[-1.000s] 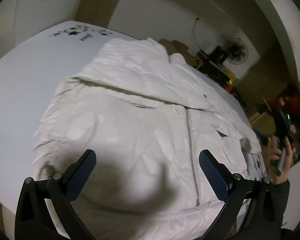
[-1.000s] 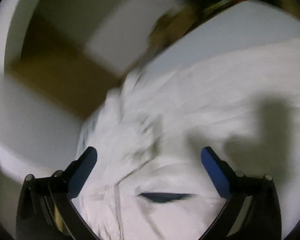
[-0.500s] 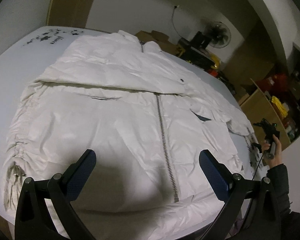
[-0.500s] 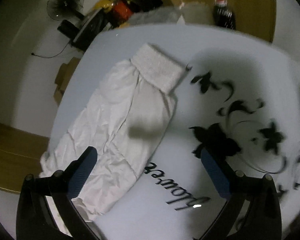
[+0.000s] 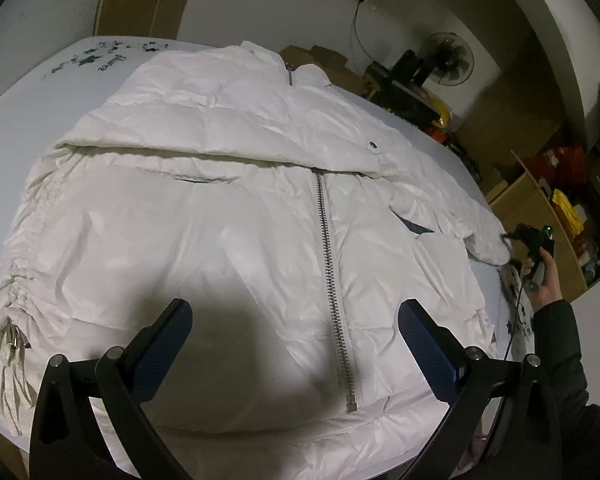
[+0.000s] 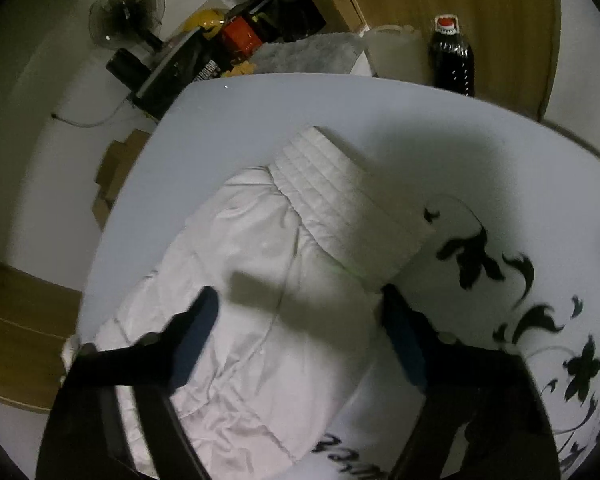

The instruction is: Fold large clothes

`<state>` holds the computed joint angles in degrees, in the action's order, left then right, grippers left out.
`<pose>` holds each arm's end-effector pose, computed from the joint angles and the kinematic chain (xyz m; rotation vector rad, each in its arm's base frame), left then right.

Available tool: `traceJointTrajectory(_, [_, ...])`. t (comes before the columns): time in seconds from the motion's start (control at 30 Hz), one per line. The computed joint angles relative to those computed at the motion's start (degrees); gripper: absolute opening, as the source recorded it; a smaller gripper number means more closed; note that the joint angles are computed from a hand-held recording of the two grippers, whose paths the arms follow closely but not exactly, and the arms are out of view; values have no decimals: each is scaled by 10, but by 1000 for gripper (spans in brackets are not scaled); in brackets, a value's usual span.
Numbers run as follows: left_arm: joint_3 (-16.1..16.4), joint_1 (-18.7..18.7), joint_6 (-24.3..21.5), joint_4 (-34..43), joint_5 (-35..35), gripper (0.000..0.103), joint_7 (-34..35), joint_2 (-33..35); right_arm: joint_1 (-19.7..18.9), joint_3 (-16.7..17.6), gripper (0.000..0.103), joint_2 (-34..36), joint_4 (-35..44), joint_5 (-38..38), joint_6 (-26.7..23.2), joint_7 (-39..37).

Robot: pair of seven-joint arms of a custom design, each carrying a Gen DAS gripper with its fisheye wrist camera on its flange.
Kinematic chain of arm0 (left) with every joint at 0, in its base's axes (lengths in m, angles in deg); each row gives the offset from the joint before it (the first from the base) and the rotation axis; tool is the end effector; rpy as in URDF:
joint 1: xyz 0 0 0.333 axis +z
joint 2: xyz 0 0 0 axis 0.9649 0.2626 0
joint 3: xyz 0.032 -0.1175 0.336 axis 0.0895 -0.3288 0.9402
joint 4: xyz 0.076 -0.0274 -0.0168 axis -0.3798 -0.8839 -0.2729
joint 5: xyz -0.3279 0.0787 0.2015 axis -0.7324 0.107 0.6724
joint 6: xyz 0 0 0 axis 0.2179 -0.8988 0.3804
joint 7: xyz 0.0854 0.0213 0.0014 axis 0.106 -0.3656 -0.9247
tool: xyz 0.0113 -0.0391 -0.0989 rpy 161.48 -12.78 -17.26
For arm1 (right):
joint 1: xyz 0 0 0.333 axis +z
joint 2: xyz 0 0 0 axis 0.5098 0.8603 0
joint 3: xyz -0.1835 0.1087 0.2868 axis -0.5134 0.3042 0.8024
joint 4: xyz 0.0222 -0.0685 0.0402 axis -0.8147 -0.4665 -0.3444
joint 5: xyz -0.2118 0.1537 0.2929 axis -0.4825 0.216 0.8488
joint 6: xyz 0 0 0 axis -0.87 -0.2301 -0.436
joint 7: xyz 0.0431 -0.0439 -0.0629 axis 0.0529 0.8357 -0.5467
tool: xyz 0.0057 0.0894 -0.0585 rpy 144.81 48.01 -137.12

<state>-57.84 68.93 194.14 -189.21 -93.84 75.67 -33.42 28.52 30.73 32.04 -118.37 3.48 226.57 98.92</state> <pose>0.4991 -0.0769 0.5480 -2.0284 1.9774 -1.1040 0.5578 -0.0596 0.5387 -0.5402 2.5062 -0.3690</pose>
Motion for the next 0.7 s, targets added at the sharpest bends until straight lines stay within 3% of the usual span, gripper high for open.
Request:
traceJointTrajectory(0.03, [1, 0, 0, 0, -2, 103, 0, 0, 22, -22, 24, 6, -6, 53, 22, -35])
traceJointTrajectory(0.1, [2, 1, -2, 0, -5, 103, 0, 2, 16, -16, 13, 4, -28, 149, 69, -94])
traceJointTrajectory(0.27, [7, 4, -4, -2, -14, 103, 10, 0, 14, -12, 7, -9, -45, 169, 98, -121])
traceJointTrajectory(0.4, [12, 7, -2, -4, -25, 103, 16, 0, -20, 27, 6, -52, -62, 46, 156, -38])
traceJointTrajectory(0.5, [17, 7, -3, -4, -46, 103, 31, 1, -46, 70, 6, -75, -25, -65, 135, 33])
traceJointTrajectory(0.6, [24, 4, -8, -7, -79, 103, 59, -1, -22, 98, 6, -77, 54, -131, 97, 43])
traceJointTrajectory(0.7, [30, 6, -15, -14, -108, 103, 84, -7, 32, 123, 6, -44, 154, -160, 47, 18])
